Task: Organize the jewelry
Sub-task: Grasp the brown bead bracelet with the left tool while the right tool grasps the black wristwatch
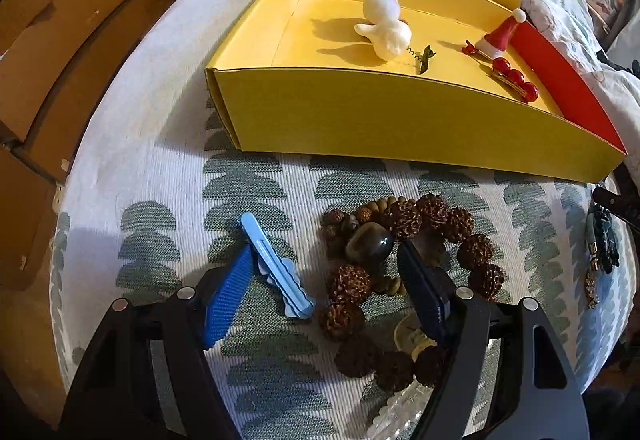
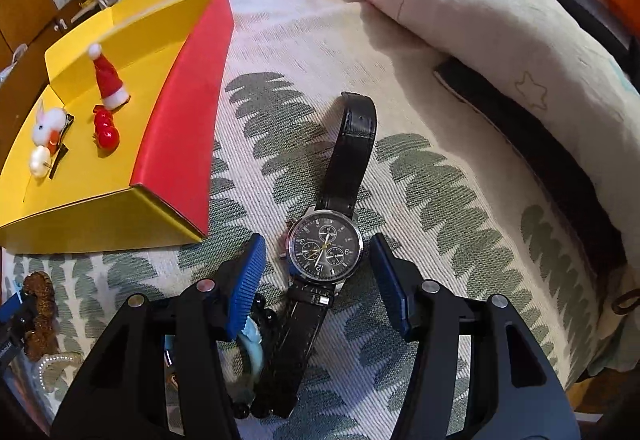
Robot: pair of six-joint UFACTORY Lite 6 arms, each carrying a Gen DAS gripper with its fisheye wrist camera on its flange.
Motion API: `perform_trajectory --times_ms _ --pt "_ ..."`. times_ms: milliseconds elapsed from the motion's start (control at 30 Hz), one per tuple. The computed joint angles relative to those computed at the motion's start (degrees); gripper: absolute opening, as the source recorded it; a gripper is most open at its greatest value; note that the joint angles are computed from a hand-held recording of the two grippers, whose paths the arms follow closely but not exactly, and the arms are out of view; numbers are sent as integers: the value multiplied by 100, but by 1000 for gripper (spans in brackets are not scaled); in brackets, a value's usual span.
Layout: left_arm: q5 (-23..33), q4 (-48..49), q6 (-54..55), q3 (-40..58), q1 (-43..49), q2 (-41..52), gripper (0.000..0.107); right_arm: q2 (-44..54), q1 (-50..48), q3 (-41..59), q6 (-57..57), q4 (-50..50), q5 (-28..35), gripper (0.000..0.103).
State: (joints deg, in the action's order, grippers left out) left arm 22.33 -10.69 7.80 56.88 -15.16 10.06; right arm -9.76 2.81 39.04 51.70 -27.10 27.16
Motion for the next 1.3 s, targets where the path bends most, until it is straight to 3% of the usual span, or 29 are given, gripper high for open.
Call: perform_trajectory --times_ms 200,433,567,833,1300 --pt "-208 254 -238 -72 -89 21 73 198 248 88 611 -589 147 56" --pt "-220 116 -135 22 -89 117 72 131 422 11 942 -795 190 43" --pt "-284 442 -390 -46 -70 64 56 49 327 -46 829 -654 80 43" --pt "-109 -554 566 90 258 90 31 -264 193 -215 651 -357 -57 42" --pt "254 -1903 1909 -173 543 -610 21 -1462 -137 -523 -100 477 -110 42"
